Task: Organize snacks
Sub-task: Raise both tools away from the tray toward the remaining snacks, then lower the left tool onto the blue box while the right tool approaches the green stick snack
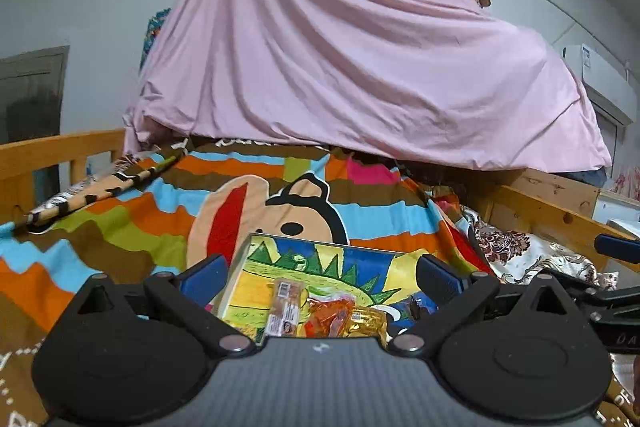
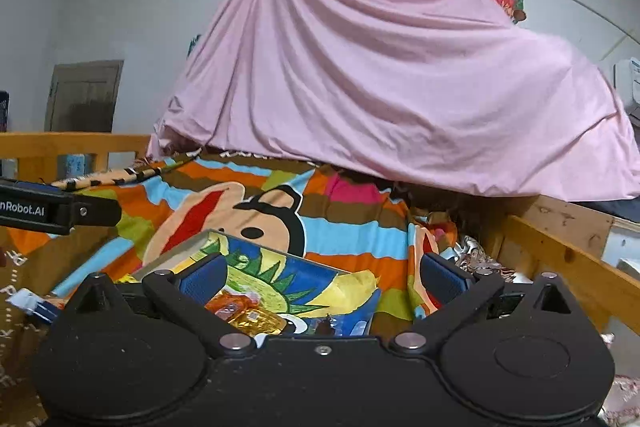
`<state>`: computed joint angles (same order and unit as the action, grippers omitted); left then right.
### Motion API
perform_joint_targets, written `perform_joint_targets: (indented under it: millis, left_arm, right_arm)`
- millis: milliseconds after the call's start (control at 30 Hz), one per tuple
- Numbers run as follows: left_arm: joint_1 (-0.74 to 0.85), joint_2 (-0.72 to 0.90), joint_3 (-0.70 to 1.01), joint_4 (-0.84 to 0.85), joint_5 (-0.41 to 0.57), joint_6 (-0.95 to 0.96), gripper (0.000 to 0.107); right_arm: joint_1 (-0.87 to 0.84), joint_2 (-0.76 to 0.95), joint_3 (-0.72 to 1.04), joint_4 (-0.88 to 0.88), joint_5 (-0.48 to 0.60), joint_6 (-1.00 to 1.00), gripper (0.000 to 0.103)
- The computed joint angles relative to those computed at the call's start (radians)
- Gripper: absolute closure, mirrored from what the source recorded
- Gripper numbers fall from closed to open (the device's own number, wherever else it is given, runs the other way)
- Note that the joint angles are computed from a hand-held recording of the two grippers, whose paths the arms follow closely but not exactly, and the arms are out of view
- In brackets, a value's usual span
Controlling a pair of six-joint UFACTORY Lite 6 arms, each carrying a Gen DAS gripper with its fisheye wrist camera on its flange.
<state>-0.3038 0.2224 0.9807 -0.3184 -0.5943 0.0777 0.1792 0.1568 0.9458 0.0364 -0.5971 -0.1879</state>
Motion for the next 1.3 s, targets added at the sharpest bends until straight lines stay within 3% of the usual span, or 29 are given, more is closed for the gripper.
perform_joint_targets:
  millis: [200, 400, 833, 1100, 1300]
  left_arm:
    - [-0.042, -0.180, -0.205, -0.084, -0.045, 0.060, 0.004]
    - [-0.091, -0.317, -0.344, -0.189, -0.018, 0.129, 0.004]
    - [-0.214, -0.574, -0.535, -0.485, 0.042, 0.386, 0.004]
    - [-0.295, -0.652, -0.582, -0.772, 0.045, 0.645, 0.004]
    - [-0.305, -0.680, -0.593, -0.902, 0.050, 0.751, 0.004]
  right_arm:
    - [0.011, -0.206, -0.207, 0.005, 0.015, 0.082, 0.001]
    - [0.064, -0.355, -0.345, 0.109, 0.043, 0.009, 0.001]
    - [0.266, -0.645, -0.556, 0.614, 0.103, -0.403, 0.001]
    - [0.334, -0.648, -0.537, 0.961, 0.113, -0.685, 0.001]
    - [0.343, -0.623, -0.522, 1.057, 0.128, -0.773, 0.001]
